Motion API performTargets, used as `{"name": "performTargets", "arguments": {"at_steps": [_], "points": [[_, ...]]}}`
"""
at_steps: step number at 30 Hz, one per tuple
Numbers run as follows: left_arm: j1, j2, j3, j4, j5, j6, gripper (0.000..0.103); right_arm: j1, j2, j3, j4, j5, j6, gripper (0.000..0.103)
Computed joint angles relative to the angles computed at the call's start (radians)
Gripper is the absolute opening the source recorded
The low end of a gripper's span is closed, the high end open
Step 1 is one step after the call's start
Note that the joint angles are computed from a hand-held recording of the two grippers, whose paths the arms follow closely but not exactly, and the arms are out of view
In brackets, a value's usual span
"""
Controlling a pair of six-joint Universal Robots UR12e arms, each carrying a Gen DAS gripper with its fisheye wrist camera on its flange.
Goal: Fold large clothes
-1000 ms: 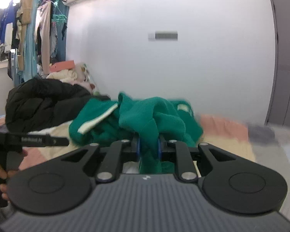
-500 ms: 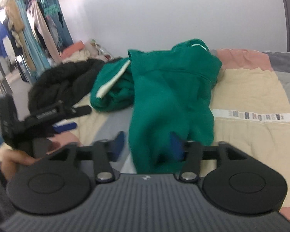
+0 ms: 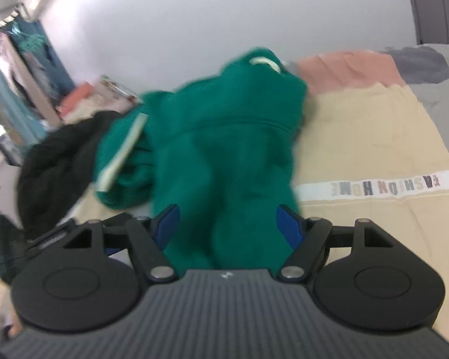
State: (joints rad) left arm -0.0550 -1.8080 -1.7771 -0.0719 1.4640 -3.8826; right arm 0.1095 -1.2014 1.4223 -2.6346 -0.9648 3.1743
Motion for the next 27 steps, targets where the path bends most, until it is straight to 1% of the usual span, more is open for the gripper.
{"name": "performTargets", "arguments": {"at_steps": [2,6,7,8,9,10,11,12,13,14,15,16,17,18,19,20,22,24,25,27], "points": [[-0.003,-0.025,0.021,-0.015,0.003,0.004,0.090,0.013,0.030,-0.035,0.031,-0.048,-0.014,0.073],[0.000,-0.059,0.041,-0.028,-0.011,0.019,0.089,0.026,0.085,-0.095,0.097,-0.097,-0.011,0.072],[0.002,-0.066,0.041,-0.020,-0.020,0.028,0.089,0.028,0.094,-0.102,0.105,-0.104,-0.011,0.072],[0.003,-0.071,0.041,-0.008,-0.028,0.039,0.089,0.030,0.099,-0.102,0.109,-0.106,-0.010,0.068],[0.004,-0.075,0.043,-0.003,-0.034,0.047,0.088,0.029,0.105,-0.104,0.126,-0.096,-0.010,0.064],[0.004,-0.079,0.046,-0.004,-0.038,0.053,0.087,0.027,0.110,-0.110,0.150,-0.077,-0.013,0.059],[0.004,-0.081,0.048,-0.010,-0.040,0.058,0.084,0.027,0.114,-0.111,0.164,-0.062,-0.015,0.058],[0.002,-0.081,0.054,-0.024,-0.035,0.066,0.081,0.028,0.112,-0.111,0.169,-0.063,-0.019,0.058],[-0.003,-0.082,0.059,-0.036,-0.023,0.071,0.075,0.030,0.110,-0.108,0.166,-0.066,-0.036,0.055],[-0.005,-0.082,0.060,-0.037,-0.021,0.070,0.070,0.032,0.107,-0.106,0.166,-0.063,-0.054,0.051],[-0.005,-0.081,0.060,-0.037,-0.031,0.063,0.057,0.032,0.103,-0.101,0.164,-0.054,-0.066,0.048],[-0.005,-0.077,0.059,-0.040,-0.046,0.048,0.043,0.031,0.101,-0.099,0.164,-0.040,-0.070,0.039],[-0.006,-0.075,0.057,-0.038,-0.053,0.039,0.036,0.030,0.099,-0.097,0.165,-0.027,-0.072,0.028],[-0.008,-0.071,0.054,-0.031,-0.059,0.038,0.023,0.029,0.092,-0.091,0.163,-0.018,-0.076,0.024],[-0.012,-0.065,0.050,-0.020,-0.058,0.040,0.015,0.029,0.085,-0.084,0.154,-0.016,-0.084,0.018],[-0.016,-0.059,0.047,-0.010,-0.050,0.044,0.012,0.028,0.076,-0.073,0.142,-0.012,-0.095,0.014],[-0.024,-0.046,0.039,0.016,-0.040,0.044,0.008,0.024,0.059,-0.052,0.113,0.010,-0.100,0.013],[-0.031,-0.024,0.017,0.062,-0.036,0.051,0.008,0.016,0.034,-0.021,0.070,0.038,-0.098,0.013],[-0.037,-0.010,0.006,0.078,-0.025,0.057,0.007,0.010,0.028,-0.007,0.032,0.062,-0.095,0.013],[-0.043,0.018,-0.019,0.105,-0.016,0.050,0.007,-0.002,-0.001,0.028,-0.004,0.096,-0.094,0.013]]}}
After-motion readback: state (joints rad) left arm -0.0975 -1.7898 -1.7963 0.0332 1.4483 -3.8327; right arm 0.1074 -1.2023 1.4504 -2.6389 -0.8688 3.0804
